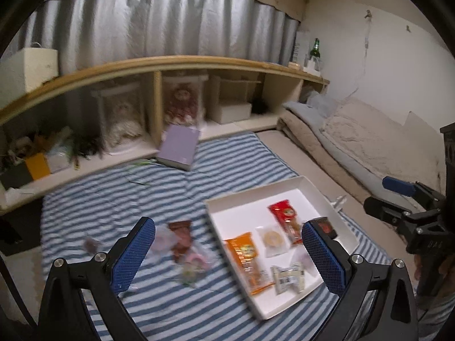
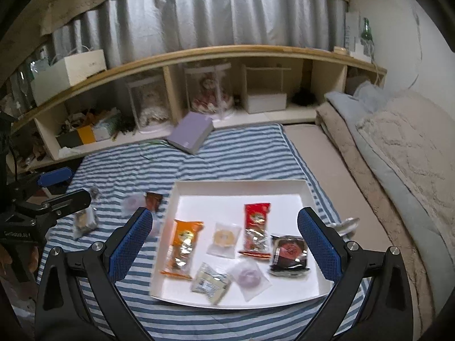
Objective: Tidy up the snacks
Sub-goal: 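Withdraw both tools from the tray back toward the remaining snacks, then grasp the patterned square cake bag with the left tool while the right tool grasps the green-speckled candy bag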
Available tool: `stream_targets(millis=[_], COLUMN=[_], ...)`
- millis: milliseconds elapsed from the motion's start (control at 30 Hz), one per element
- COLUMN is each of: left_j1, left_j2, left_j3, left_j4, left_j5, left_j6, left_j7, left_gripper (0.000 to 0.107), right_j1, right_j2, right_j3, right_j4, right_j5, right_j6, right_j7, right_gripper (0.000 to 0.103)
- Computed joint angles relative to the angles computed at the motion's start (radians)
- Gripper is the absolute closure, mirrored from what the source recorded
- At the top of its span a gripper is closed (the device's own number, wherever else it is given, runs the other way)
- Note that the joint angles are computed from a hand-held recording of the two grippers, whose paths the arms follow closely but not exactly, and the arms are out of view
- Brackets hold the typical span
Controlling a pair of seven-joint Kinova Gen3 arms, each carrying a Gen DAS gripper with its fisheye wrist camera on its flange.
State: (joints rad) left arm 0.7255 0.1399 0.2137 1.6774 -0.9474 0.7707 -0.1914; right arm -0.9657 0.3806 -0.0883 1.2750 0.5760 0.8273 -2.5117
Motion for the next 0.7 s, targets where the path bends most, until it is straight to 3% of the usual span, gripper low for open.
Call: stream_targets(millis=[233, 400, 700], left_j1=[-0.048, -0.121, -0.257], left_j2=[-0.141, -0.227, -0.340], left_j3=[0.061, 0.096, 0.026], left_j4=[0.113, 0.188, 0.358], left_j5=[0.024, 0.062, 0.179], left_j6=[0.093, 0.083, -0.111], left_j7=[-0.014, -0.048, -0.215], left_gripper=[0.004, 0.004, 0.004], right_j1=[-0.054, -0.093, -0.163], right_j2=[0.045, 0.097, 0.240], right_j3=[0.002, 0.012, 0.052], right_j4=[-0.076, -0.142, -0.310], right_j5=[0.001, -0.017, -0.075], right_j6=[0.006, 0.006, 0.034], right_j7=[-0.031, -0.037, -0.043], right_gripper=[0.000, 0.000, 0.000])
